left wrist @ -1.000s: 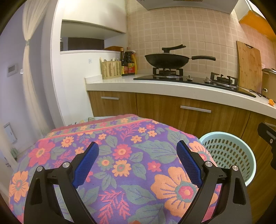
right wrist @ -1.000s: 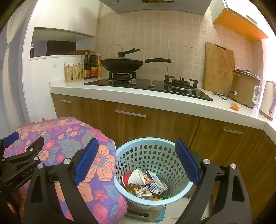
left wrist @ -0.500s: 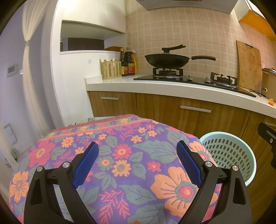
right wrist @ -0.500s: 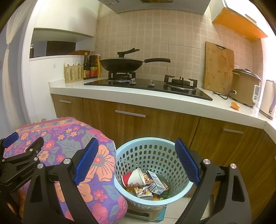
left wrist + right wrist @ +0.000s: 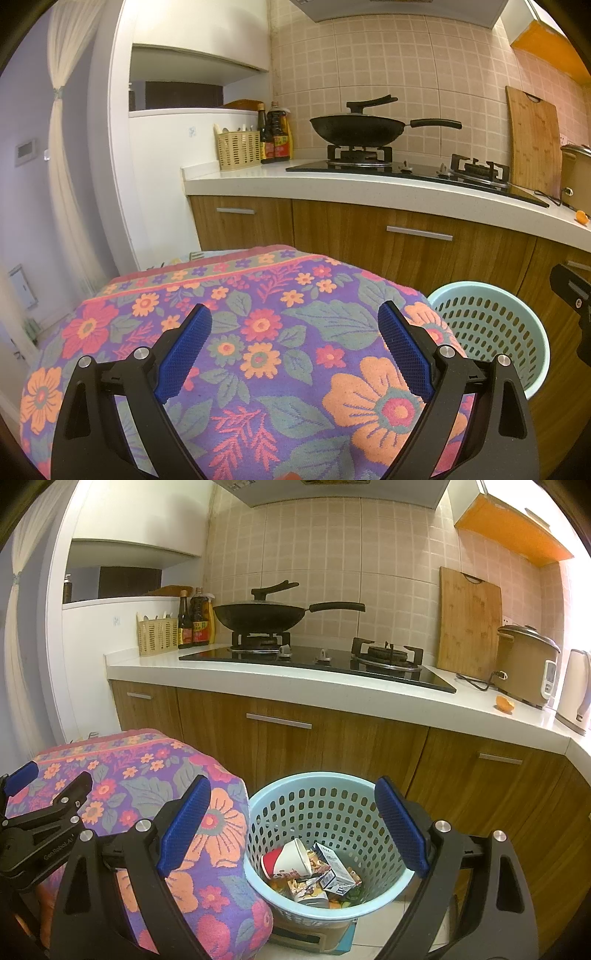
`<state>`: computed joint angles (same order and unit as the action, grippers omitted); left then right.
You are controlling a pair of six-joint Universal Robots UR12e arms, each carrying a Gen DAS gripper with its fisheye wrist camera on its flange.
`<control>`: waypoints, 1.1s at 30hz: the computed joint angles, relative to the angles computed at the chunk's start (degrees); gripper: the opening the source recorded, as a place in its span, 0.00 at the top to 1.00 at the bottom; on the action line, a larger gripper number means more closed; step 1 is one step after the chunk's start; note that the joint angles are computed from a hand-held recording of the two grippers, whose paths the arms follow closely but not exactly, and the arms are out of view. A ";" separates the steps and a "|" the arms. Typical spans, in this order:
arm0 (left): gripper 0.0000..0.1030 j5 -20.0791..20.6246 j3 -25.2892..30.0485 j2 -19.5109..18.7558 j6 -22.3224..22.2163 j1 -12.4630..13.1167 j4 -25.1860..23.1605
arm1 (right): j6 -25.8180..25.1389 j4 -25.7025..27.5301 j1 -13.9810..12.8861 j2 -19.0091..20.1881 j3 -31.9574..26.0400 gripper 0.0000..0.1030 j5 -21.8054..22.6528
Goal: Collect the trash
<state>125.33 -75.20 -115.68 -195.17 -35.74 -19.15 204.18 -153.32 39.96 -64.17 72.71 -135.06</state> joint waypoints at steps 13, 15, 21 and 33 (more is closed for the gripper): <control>0.14 -0.23 -0.23 0.19 -0.13 0.17 0.21 | -0.40 -0.15 -0.02 0.26 -0.29 0.17 0.08; 0.14 -0.14 -0.27 0.21 0.03 0.17 0.37 | -0.32 0.02 0.06 0.43 -0.56 0.17 0.02; 0.14 -0.10 -0.30 0.23 0.20 0.17 0.50 | -0.67 -0.29 0.13 0.82 -1.00 0.17 0.02; 0.14 2.79 0.19 -0.32 1.60 -0.31 1.50 | -0.84 -0.31 0.21 0.92 -1.18 0.16 0.17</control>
